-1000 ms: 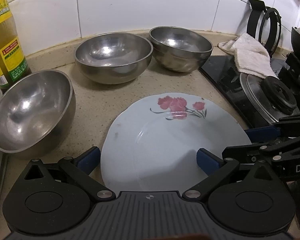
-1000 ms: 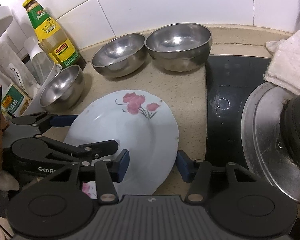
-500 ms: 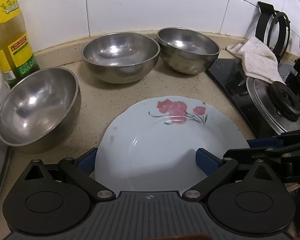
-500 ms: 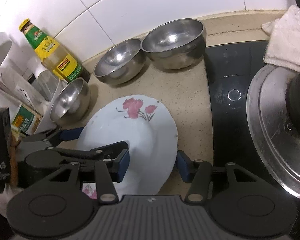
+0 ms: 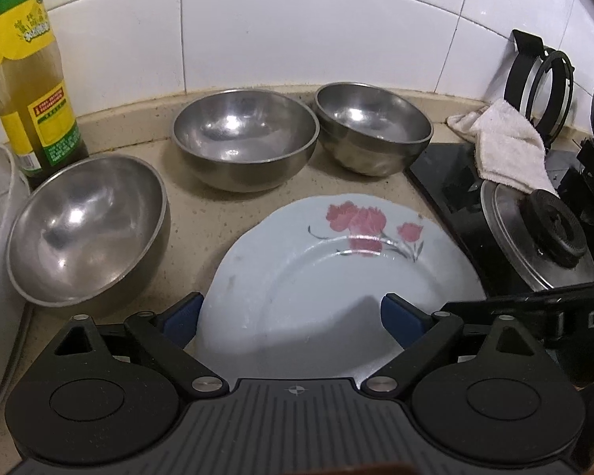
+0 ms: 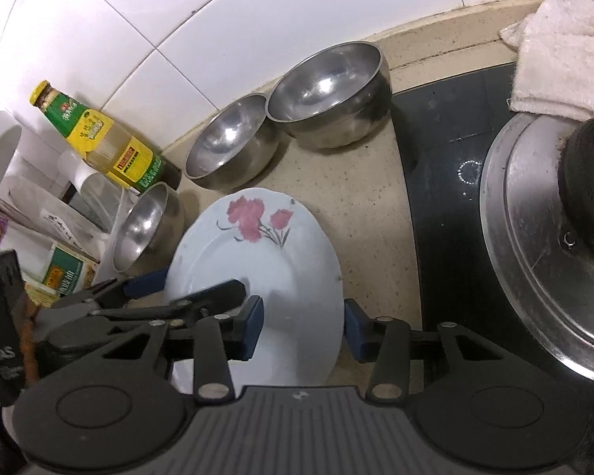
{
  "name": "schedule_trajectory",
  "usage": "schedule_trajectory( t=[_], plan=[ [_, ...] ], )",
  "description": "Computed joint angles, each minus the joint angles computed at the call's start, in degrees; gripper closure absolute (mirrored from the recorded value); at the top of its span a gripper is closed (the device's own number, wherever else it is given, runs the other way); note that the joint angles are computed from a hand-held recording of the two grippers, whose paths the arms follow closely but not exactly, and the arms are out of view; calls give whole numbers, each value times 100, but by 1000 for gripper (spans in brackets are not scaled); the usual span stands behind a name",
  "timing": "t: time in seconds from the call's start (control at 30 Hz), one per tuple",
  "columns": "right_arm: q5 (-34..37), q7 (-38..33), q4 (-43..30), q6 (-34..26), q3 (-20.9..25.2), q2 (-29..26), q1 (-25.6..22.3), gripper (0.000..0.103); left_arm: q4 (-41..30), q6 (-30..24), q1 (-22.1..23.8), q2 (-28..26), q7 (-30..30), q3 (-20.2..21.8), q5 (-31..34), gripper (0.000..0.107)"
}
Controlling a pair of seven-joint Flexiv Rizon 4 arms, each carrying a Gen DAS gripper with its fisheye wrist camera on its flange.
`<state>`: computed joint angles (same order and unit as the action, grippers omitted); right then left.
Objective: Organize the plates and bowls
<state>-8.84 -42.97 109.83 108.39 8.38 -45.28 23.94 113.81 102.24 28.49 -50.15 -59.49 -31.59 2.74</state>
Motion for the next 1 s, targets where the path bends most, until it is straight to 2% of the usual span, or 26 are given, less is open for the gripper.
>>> schedule_trajectory(
  t=[1.0],
  plan=[
    [-427, 351, -123, 56, 665, -115, -655, 61, 42, 270, 123, 61, -237, -73, 274, 10]
  ],
)
